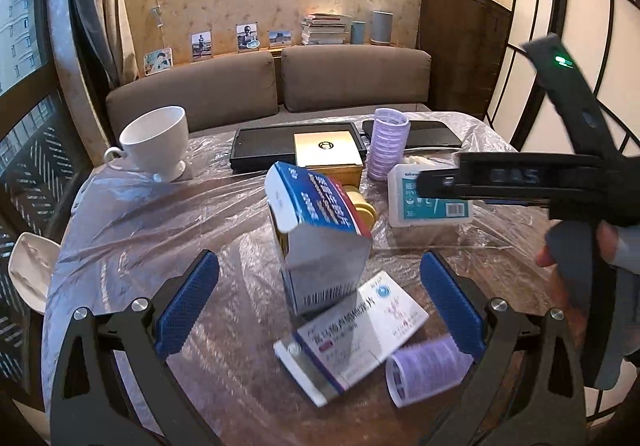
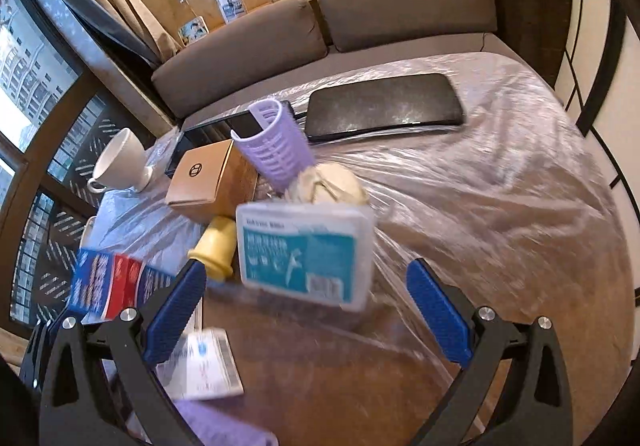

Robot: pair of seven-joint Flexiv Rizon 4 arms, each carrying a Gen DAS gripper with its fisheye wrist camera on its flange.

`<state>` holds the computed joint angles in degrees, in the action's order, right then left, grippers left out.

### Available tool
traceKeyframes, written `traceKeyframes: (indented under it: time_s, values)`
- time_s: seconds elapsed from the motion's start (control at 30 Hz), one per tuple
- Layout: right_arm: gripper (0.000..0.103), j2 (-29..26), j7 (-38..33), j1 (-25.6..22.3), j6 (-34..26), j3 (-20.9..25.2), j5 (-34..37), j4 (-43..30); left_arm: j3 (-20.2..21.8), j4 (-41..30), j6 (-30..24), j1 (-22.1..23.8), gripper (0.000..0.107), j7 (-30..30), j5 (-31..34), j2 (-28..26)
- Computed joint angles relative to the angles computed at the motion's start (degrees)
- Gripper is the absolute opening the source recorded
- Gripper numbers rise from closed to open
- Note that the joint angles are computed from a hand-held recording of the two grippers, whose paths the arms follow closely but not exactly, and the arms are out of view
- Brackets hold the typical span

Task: Collect trash
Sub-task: 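Grasp the blue medicine box with the left tool while the right tool grasps the white floss box, then carry the medicine box and floss box with both tools over the bin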

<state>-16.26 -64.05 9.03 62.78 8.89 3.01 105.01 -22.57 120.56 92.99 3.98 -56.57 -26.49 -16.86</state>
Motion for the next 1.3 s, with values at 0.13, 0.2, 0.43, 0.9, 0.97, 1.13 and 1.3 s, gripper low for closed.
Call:
traceKeyframes:
  time_s: [0.13,0.2,0.43,0.9,0.97,1.13,1.3]
  values:
    - [0.099,-2.34,0.57,-0.01,-1.81,0.04,0.72,-2.61,4.84,-3.29,-2.01,-3.93,0.101,-1.62,2.55,-2.36]
    - [0.099,-3.37,1.19,0.24,-2.15,-0.23,0.33,-3.58,5.83,-4.82,-2.93,-4.74,0.101,-2.04,3.16,-3.61]
    - [0.086,-4.36,0.37,-0.33,-1.33,0.70,1.42,-4.04,3.68,-7.26,-5.58,-3.20,0.100,-1.09,1.62,-5.99]
    - [0.082,0.34,-7.18,-2.48,0.98,1.80,6.16,-0.32,1.90,-7.09,-7.40,-2.00,0.056,2.89,-4.85,-6.19]
    - [0.082,1.16,-8.48,-2.99,0.85,2.18,7.82,0.00,1.49,-6.76,-7.21,-1.67,0.056,3.17,-6.02,-5.86]
    - [0.082,3.71,-10.82,-3.09,0.69,2.16,10.03,1.58,2.33,-6.26,-6.94,-2.24,0.056,3.22,-7.26,-4.90]
    - [0.082,6.25,-12.49,-2.66,0.66,1.81,11.37,3.01,1.57,-5.07,-6.34,-1.23,0.056,4.48,-9.68,-3.50]
